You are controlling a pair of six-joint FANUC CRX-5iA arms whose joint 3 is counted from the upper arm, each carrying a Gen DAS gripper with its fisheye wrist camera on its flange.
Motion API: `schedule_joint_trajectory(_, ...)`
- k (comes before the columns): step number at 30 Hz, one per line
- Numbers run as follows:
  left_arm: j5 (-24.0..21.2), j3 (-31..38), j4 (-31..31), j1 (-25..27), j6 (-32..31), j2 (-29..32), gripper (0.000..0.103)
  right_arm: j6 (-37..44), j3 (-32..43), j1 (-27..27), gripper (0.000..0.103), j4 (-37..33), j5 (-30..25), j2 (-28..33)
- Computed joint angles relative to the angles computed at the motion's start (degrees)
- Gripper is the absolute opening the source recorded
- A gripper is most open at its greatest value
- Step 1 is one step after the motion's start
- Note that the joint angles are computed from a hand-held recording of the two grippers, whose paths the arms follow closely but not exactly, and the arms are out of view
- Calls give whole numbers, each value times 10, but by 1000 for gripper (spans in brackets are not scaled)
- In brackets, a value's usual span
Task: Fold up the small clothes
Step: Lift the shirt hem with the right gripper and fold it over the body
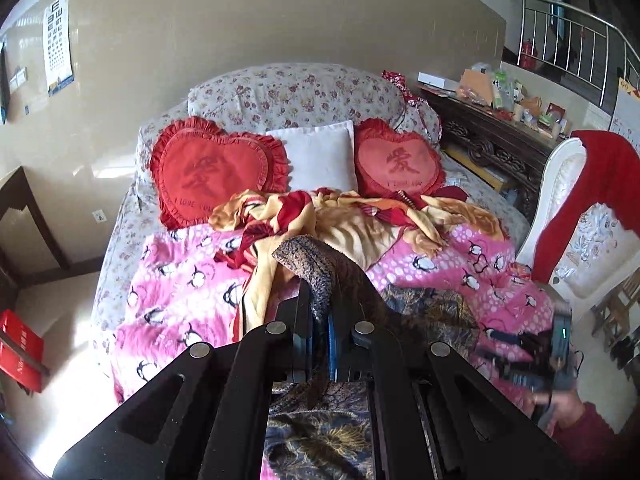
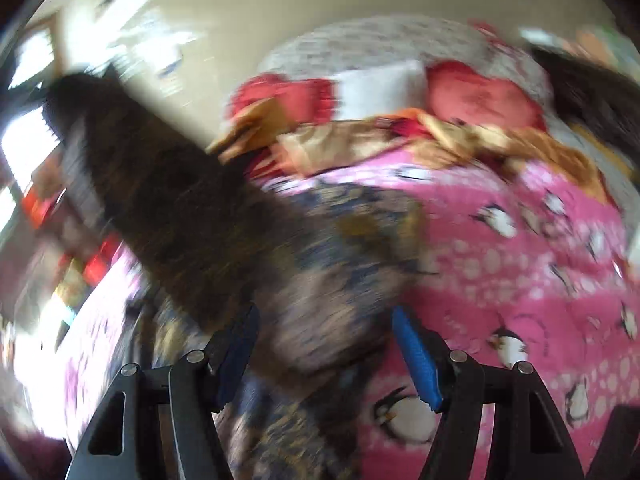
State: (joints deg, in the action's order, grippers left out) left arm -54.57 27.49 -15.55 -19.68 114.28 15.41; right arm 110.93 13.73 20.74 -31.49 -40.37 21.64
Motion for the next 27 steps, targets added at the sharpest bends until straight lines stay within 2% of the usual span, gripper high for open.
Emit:
schedule_joint_trajectory(3, 8, -26, 12, 4, 0, -12, 4, -85, 84, -23, 67, -11, -58, 57)
schedule_joint_trajectory(5, 14, -39, 19, 6, -2, -17, 4, -126, 135, -20, 66, 13, -84, 98)
schedule_joint_trajectory(6, 18, -44, 21, 6, -2, -20, 4, -135, 154, -19, 62, 20, -93, 113)
schedule_joint_trajectory(7, 20, -49, 21, 6, -1, -23, 4, -143, 177, -17, 40, 26, -108, 132)
schedule_joint_trajectory(8, 24, -55, 23, 7, 0, -26, 4, -152, 197, -14, 10, 38, -122, 149)
schedule_joint_trajectory(10, 32, -74, 28, 12, 3, -34, 4, -182, 192, 1, 5, 103, -100, 152)
schedule_joint_trajectory(12, 40, -97, 38, 19, 6, -38, 4, -194, 162, 3, 4, 129, -49, 133)
schedule_joint_trajectory(14, 57, -131, 51, 29, 22, -38, 4, -214, 162, -5, 4, 138, -28, 131)
schedule_joint_trajectory(16, 52, -144, 34, 28, 56, -19, 4, -237, 173, -7, 4, 159, -27, 143)
schedule_joint_trajectory(18, 57, -160, 26, 29, 92, 7, 4, -268, 178, 3, 4, 210, -19, 158)
schedule_joint_trajectory(21, 56, -164, 12, 28, 128, 52, 4, -297, 213, 10, 4, 251, -43, 195)
schedule_joint_trajectory(24, 62, -175, 17, 34, 141, 67, 4, -293, 228, 3, 4, 234, -64, 203)
schedule_joint_trajectory(25, 69, -185, 22, 36, 141, 64, 4, -292, 224, -3, 11, 217, -66, 196)
schedule_joint_trajectory(26, 76, -193, 21, 37, 143, 58, 4, -289, 211, -7, 31, 205, -61, 183)
schedule_joint_trajectory(27, 79, -200, 20, 38, 144, 52, 4, -278, 192, -10, 46, 190, -52, 166)
